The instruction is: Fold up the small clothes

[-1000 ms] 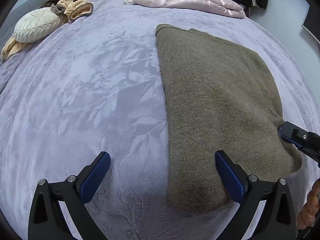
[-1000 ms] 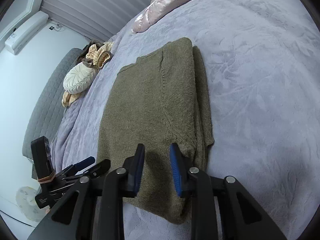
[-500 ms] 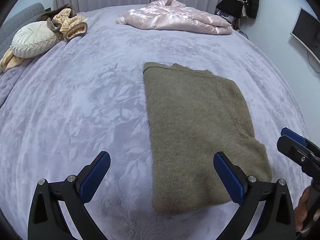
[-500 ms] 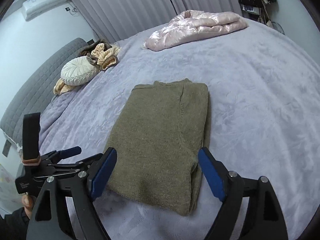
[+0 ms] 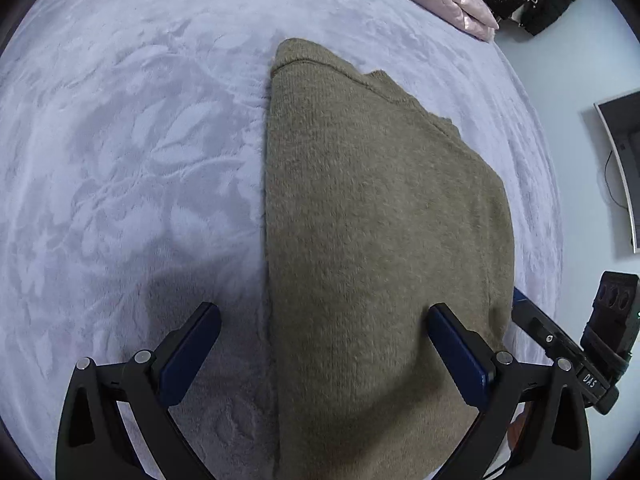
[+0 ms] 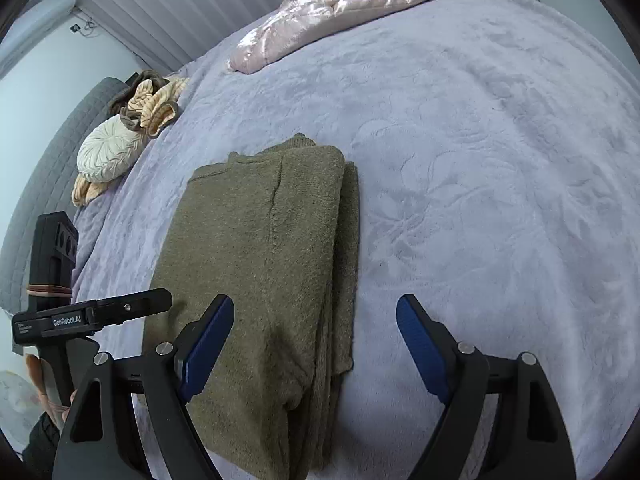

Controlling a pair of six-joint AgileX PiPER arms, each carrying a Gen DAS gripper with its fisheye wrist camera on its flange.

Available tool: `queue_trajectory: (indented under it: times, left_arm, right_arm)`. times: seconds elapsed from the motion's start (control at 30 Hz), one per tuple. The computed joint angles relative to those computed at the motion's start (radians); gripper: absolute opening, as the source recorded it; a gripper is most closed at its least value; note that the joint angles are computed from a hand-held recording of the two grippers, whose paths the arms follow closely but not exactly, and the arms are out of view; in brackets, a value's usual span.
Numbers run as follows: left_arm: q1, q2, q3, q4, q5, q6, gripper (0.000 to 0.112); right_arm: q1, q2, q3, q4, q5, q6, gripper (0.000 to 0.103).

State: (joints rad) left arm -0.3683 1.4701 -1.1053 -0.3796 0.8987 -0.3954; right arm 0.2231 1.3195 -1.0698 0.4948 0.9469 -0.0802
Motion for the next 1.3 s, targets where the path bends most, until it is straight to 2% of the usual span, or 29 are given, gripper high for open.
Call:
queue_trajectory:
  times: [0.03,0.07,0.17,0.23,0.27,0.3,0.37,0.53,0.67,0.73,0.8,0.83,0.87,0.9,0.93,1.0,1.1,1.3]
  left_arm:
    - [0.000,-0.013,0.010,-0.005,-0.024,0.017,0.062]
    - [0.007,-0.009,0.003,-0.045,-0.011,0.059,0.035]
    - [-0.035,-0.034,-0.015,0.039,-0.010,0.013,0.037]
    - [-0.068,-0.049,-0.037,0.122,0.016,-0.052,0.065]
    - [-0.063,-0.074,-0.027,0.113,0.006,-0.054,0.096]
    - [-0.056,-0.119,0.007,0.101,-0.042,-0.059,0.103]
    - [-0.014,-0.160,0.050,0.020,-0.096,0.003,0.102]
    - [0.013,-0.056,0.036,-0.019,-0.052,0.075,0.102]
    - [0.056,-0.012,0.101,-0.175,-0.097,0.222,0.102]
    - [0.047,0.020,0.090,-0.164,-0.108,0.217,0.102]
    - [0.010,0.039,0.061,-0.091,-0.112,0.160,0.102]
    - [-0.014,0.050,0.038,-0.044,-0.110,0.123,0.098]
    - [-0.039,0.058,0.015,0.000,-0.103,0.095,0.086]
    - [-0.056,0.062,-0.002,0.009,-0.097,0.095,0.068]
    - [-0.066,0.073,-0.023,0.011,-0.089,0.095,0.062]
    - [-0.106,0.082,-0.056,0.099,-0.074,0.027,0.054]
    - [-0.150,0.056,-0.064,0.182,-0.059,-0.045,0.044]
    - [-0.198,0.025,-0.106,0.283,0.013,-0.134,0.039]
  right_arm:
    - [-0.002,0.027,-0.009,0.013,0.000,-0.010,0.086]
    - [-0.002,0.050,-0.018,0.017,-0.001,-0.014,0.086]
    - [0.021,0.093,-0.034,0.010,-0.023,0.003,0.086]
    - [0.025,0.101,-0.030,0.032,-0.032,-0.018,0.086]
    - [0.029,0.102,-0.028,0.039,-0.036,-0.029,0.086]
    - [0.034,0.103,-0.029,0.034,-0.036,-0.032,0.086]
    - [0.043,0.101,-0.030,0.025,-0.037,-0.039,0.086]
    - [0.030,0.111,-0.032,0.075,-0.023,-0.088,0.086]
    - [0.039,0.137,-0.053,0.083,-0.028,-0.094,0.086]
    - [0.018,0.158,-0.049,0.142,-0.020,-0.138,0.086]
    - [0.008,0.192,-0.054,0.171,-0.012,-0.156,0.086]
    - [-0.001,0.220,-0.057,0.199,0.003,-0.177,0.085]
    - [-0.003,0.240,-0.058,0.214,0.007,-0.186,0.084]
    - [-0.001,0.254,-0.056,0.214,0.000,-0.180,0.080]
    - [0.000,0.260,-0.050,0.221,-0.010,-0.182,0.076]
    - [0.003,0.265,-0.047,0.248,-0.012,-0.202,0.053]
    - [0.026,0.255,-0.057,0.209,-0.025,-0.164,0.036]
    - [0.089,0.201,-0.101,0.079,-0.022,-0.045,0.029]
